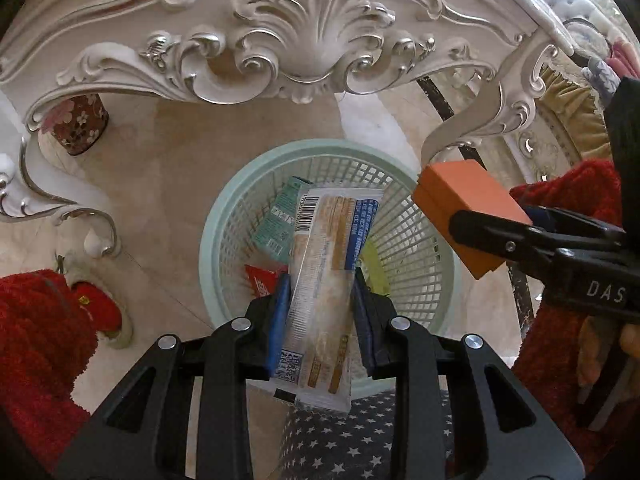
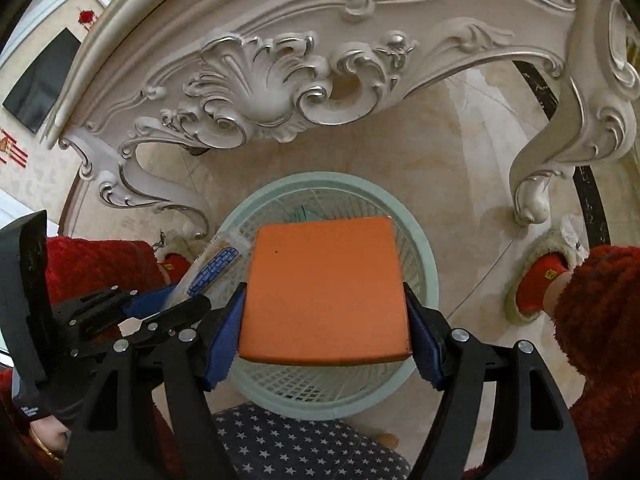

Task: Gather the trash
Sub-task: 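Carry snack packet and orange box over the wastebasket and open both tools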

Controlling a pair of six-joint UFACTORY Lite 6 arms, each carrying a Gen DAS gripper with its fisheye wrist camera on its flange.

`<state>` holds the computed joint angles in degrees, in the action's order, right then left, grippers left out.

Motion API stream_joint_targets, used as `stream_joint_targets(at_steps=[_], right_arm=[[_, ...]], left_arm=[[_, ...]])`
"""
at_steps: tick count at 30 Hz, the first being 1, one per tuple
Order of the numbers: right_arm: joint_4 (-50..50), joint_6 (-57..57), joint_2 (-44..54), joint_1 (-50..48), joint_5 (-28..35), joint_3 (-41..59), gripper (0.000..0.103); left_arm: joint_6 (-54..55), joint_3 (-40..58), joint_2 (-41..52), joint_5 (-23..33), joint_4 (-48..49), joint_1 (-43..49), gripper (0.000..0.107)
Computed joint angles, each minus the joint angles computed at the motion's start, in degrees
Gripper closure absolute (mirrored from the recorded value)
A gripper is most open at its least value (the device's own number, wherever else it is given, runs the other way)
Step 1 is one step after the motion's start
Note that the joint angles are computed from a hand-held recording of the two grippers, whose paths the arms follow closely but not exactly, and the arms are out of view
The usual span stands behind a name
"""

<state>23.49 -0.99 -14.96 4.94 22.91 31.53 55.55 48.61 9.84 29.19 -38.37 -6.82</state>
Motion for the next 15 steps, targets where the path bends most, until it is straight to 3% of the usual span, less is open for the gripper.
stream_joint_targets(at_steps=[3, 4, 5, 6, 7, 15], right_arm=[[5.48, -5.86, 0.68, -1.25, 0.19, -0.83, 0.033], [6.45, -7.12, -0.55, -1.93, -0.19, -2.89, 0.033], [5.48, -5.98, -0.18, -2.03, -0.41, -2.88, 0.031], [3.78, -3.93, -0.3, -1.9, -0.31, -2.75, 0.027], [2.25, -2.01, -0.5, -1.99, -0.58, -3.0, 0.023], [1.99, -0.71, 0.67, -4.36, -0.56, -3.29, 0.022]], left_arm=[[-0.68, 0.19, 0.59, -0.33, 0.74, -0.71, 0.076], [-1.22, -0.57, 0.4, -0.82, 1.51, -1.13, 0.07], [-2.35, -0.77, 0.45, -1.57, 2.57, -1.69, 0.062], [-2.9, -0.42, 0.57, -1.78, 3.44, -1.48, 0.037], [-4.07, -0.95, 0.17, -3.21, 4.47, -1.9, 0.029], [-6.42, -0.39, 0.61, -5.04, 6.39, -1.42, 0.029]])
